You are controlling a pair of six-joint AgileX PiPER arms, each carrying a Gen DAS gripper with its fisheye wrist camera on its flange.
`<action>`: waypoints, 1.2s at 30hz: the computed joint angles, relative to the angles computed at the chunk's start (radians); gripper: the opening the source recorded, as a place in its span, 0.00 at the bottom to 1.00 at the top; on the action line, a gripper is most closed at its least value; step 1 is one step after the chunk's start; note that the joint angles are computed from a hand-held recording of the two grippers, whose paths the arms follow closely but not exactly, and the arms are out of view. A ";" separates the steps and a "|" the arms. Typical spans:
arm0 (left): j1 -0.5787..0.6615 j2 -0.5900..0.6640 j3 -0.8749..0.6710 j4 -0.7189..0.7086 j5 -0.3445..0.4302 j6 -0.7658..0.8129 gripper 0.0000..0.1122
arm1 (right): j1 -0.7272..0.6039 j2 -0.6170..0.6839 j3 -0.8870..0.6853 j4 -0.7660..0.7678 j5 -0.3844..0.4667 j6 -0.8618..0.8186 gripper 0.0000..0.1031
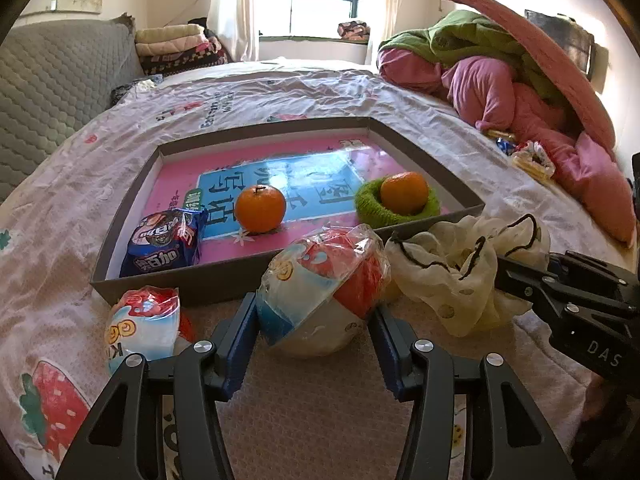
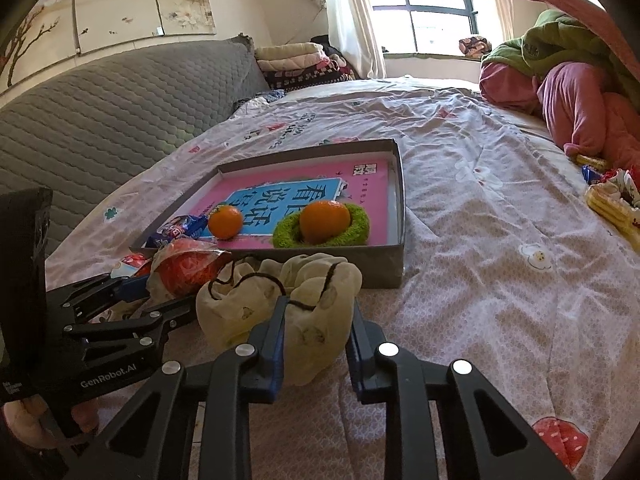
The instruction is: Organize objects
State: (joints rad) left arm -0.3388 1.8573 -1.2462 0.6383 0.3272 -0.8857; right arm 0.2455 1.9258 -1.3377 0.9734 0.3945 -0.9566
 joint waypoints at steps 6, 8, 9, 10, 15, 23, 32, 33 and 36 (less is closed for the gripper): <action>-0.010 -0.049 0.032 0.024 -0.021 -0.026 0.49 | -0.012 -0.052 0.061 0.219 -0.021 -0.233 0.25; -0.012 -0.069 0.043 0.038 -0.025 -0.041 0.49 | -0.010 -0.068 0.082 0.297 -0.026 -0.318 0.25; -0.013 -0.081 0.050 0.060 -0.027 -0.064 0.49 | -0.011 -0.076 0.092 0.342 -0.024 -0.365 0.25; -0.013 -0.092 0.058 0.081 -0.029 -0.086 0.49 | -0.010 -0.083 0.101 0.378 -0.024 -0.405 0.25; -0.025 -0.149 0.090 0.255 -0.016 -0.253 0.49 | -0.003 -0.116 0.136 0.562 -0.018 -0.613 0.25; -0.047 -0.189 0.100 0.370 0.029 -0.358 0.49 | 0.012 -0.133 0.154 0.634 -0.026 -0.699 0.25; -0.030 -0.195 0.093 0.310 0.047 -0.313 0.49 | 0.010 -0.125 0.125 0.610 -0.014 -0.669 0.25; -0.024 -0.198 0.094 0.293 0.041 -0.298 0.49 | 0.010 -0.124 0.124 0.609 -0.013 -0.670 0.25; -0.014 -0.202 0.091 0.256 0.036 -0.263 0.49 | 0.012 -0.117 0.110 0.584 -0.014 -0.650 0.25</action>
